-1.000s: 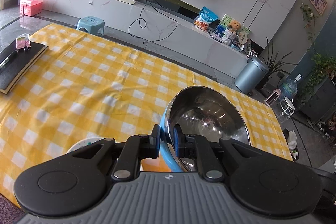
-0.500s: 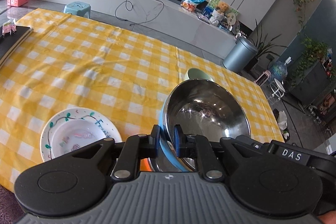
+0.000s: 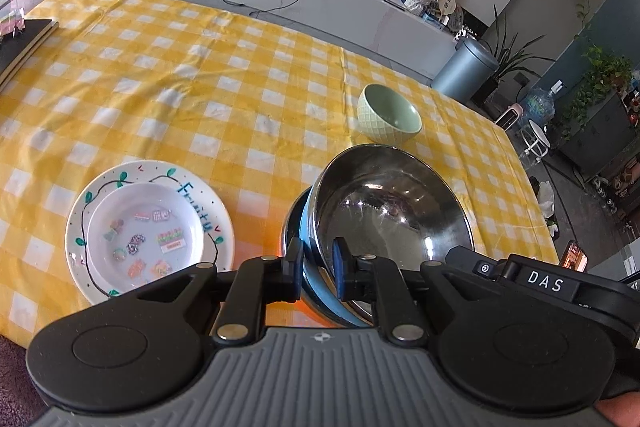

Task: Organize plates and bowls
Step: 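Carry the blue bowl with the left tool over the orange bowl, then lower the blue bowl into the orange bowl and open the left tool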

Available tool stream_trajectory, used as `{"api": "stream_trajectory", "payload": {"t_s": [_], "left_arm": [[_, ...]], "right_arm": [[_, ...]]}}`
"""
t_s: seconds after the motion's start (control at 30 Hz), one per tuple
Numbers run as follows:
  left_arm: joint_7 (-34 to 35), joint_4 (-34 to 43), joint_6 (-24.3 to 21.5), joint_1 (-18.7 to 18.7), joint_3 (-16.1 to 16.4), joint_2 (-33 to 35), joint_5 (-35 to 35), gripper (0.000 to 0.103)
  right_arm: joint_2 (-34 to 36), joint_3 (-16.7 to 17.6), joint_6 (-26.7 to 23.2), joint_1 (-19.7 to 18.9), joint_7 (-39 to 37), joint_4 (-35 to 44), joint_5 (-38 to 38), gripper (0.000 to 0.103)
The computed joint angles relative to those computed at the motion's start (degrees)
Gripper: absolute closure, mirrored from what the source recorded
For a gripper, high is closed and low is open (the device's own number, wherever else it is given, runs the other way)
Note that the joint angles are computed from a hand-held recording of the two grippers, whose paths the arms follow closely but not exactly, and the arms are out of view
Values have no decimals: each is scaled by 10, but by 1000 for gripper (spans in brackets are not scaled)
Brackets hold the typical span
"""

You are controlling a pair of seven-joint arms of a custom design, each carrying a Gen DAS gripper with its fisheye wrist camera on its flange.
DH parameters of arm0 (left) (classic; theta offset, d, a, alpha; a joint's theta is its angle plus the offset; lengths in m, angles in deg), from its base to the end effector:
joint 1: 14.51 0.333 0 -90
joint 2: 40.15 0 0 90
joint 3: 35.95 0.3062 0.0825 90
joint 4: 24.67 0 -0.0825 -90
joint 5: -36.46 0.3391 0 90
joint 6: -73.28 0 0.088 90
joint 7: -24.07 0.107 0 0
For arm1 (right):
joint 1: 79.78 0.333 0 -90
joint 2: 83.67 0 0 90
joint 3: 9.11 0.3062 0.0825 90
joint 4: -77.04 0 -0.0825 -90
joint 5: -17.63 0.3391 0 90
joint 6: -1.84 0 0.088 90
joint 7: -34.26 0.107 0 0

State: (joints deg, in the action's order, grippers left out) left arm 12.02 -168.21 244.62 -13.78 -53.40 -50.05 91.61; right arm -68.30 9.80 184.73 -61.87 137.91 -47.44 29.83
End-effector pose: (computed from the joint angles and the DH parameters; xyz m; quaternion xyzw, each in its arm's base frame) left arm 0.4097 -0.1863 0.4151 -0.8174 0.4505 -0.3216 0.1595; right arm 0.4805 0.3212 0.3870 -0.7006 0.6077 -0.0561 0.3697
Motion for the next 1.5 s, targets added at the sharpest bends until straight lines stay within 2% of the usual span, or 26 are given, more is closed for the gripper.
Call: {"api": "stream_trajectory", "payload": {"t_s": [0.2, 0.3, 0.67, 0.93, 1.1, 1.2, 1.23, 1.37, 1.4, 1.47, 1.5], "left_arm": [[7, 1, -1, -4, 2, 6, -6, 86], [15, 2, -2, -8, 5, 8, -13, 86], [44, 20, -21, -24, 18, 31, -29, 83], [49, 22, -22, -34, 29, 36, -29, 83], [36, 23, -19, -32, 30, 36, -14, 83], [20, 25, -21, -29, 30, 34, 5, 82], [17, 25, -22, -28, 30, 33, 10, 78], [7, 25, -18, -25, 32, 29, 24, 74], [7, 25, -18, -24, 33, 28, 25, 74], [0, 26, -14, -20, 32, 29, 40, 68], [-7, 29, -13, -17, 31, 29, 54, 66]], "right_arm": [[1, -49, -11, 44, 24, 2, -24, 97], [4, -59, -14, 52, 33, 6, -32, 97], [17, -79, -24, 69, 56, 16, -53, 97], [24, -78, -24, 67, 61, 21, -62, 98], [24, -98, -19, 85, 72, 20, -75, 98], [23, -116, -14, 100, 84, 19, -87, 94], [23, -122, -12, 104, 88, 18, -91, 94], [23, -119, -3, 101, 91, 17, -99, 92], [23, -119, -1, 100, 91, 16, -100, 89], [24, -103, 9, 86, 84, 14, -99, 73], [24, -96, 15, 79, 80, 13, -99, 72]]}}
